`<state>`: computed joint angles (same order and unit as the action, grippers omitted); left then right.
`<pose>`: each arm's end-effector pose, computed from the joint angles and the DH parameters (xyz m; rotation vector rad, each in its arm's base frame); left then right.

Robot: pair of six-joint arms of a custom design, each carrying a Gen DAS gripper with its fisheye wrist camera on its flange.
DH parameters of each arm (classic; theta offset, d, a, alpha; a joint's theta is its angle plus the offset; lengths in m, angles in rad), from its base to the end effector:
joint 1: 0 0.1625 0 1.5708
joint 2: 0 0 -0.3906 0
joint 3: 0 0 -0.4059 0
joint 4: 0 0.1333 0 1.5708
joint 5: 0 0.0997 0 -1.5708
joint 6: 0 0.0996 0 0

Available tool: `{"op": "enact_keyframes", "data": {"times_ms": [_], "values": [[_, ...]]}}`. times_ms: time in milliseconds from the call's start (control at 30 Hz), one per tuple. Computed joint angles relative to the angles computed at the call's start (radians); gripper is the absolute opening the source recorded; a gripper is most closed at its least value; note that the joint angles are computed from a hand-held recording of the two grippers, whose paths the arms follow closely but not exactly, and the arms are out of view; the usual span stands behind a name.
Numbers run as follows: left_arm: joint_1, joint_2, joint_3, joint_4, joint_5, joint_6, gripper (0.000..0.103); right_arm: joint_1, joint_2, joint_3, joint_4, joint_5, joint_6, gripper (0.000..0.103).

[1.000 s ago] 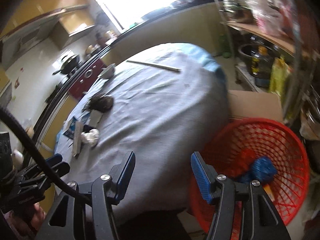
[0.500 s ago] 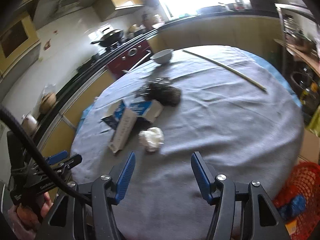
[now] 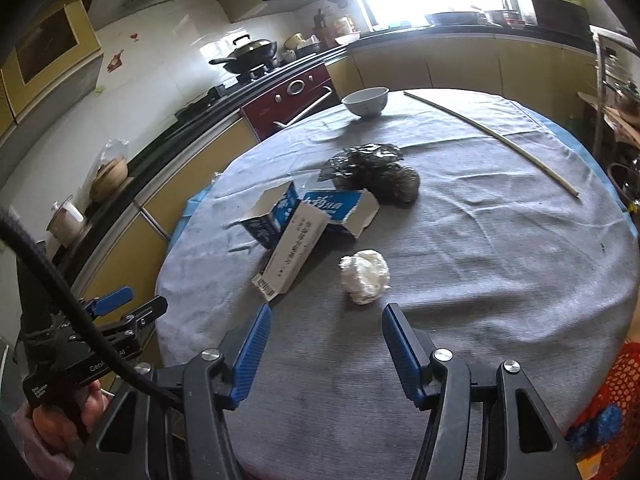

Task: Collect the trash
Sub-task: 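Return both tools to the table and grasp the white tissue with the right tool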

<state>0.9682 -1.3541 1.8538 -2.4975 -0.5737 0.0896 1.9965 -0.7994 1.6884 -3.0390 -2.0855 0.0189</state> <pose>-0.1349 -0.5789 0.3416 0.4944 2.1248 -0.7536 0.3489 -0.5654 0.1094 0.3284 -2.6106 0.9146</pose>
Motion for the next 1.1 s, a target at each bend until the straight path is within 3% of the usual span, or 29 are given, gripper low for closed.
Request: {"op": "enact_keyframes", "data": {"times_ms": [467, 1100], "values": [[0.02, 0.036, -0.036, 0.004, 0.013, 0.026, 0.07, -0.008, 0.065, -0.078, 0.047, 0.027, -0.018, 0.062], [0.035, 0.172, -0.147, 0.064, -0.002, 0.054, 0.071, -0.083, 0.077, -0.095, 0.039, 0.061, 0.023, 0.062]]}}
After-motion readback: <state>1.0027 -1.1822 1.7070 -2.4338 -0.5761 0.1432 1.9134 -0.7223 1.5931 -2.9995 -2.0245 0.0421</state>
